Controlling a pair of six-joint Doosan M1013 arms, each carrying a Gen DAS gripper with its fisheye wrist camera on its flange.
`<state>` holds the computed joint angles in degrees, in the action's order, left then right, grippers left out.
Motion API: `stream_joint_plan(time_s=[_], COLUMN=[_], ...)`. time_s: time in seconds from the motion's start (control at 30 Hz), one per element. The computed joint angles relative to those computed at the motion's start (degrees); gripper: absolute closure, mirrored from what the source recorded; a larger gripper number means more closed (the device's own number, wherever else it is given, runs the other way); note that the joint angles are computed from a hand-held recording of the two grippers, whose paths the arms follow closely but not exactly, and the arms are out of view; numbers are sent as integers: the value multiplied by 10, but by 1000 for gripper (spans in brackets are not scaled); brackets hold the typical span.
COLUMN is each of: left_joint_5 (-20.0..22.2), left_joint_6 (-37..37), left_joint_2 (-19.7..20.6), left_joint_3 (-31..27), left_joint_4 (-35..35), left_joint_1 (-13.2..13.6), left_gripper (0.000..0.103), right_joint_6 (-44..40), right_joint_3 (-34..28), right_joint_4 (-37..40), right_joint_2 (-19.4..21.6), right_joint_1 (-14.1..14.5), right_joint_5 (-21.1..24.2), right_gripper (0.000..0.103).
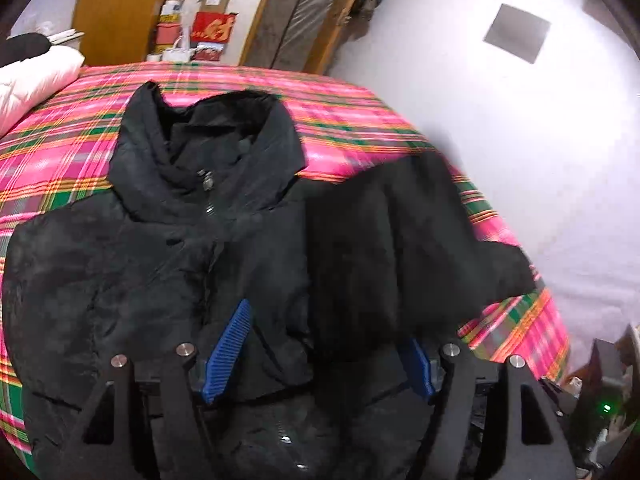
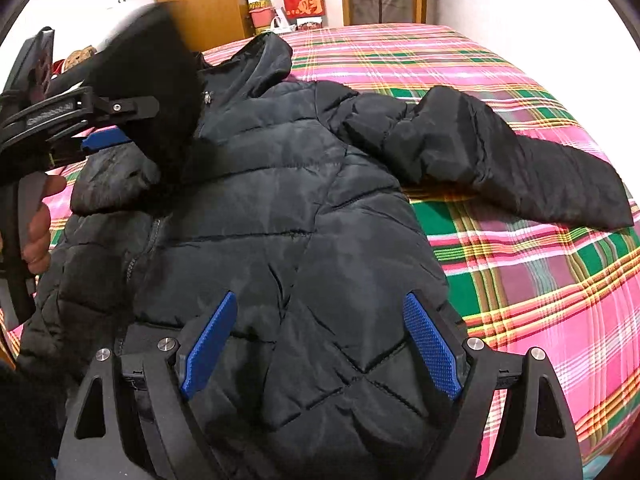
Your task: Fold large clothes
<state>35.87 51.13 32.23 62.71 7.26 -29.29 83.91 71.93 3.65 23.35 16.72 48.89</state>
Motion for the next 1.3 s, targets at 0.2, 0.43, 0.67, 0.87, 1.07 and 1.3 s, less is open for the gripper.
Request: stream_joint_plan(time_s=[0.2,0.43,0.67,0.87,1.07,1.3], left_joint_5=[-49,24,104,148,111,33], left_joint_6=[-84,-251,-270,-224,-240,-367], left_joint_2=[-43,-61,-34,-8,-26,-52], left_joint_3=[44,78,78,54,71,111], left_joint_4=[85,215,143,104,93,226], left_joint_1=[-10,16,61,63,68,74], left_gripper=[29,30,46,48,49,49], right_joint_6=[1,-5,-20,1,25,23], right_joint_3=[-7,-70,-206,-295,-318,-333], right_joint_4=[4,-24,-34,-52,-46,-35], right_joint_2=[-8,32,140,211,207,200], right_joint_1=[6,27,48,46,45,37], right_joint_5=[-24,-8,52,104,156,114], right_gripper=[18,18,41,45,45,45])
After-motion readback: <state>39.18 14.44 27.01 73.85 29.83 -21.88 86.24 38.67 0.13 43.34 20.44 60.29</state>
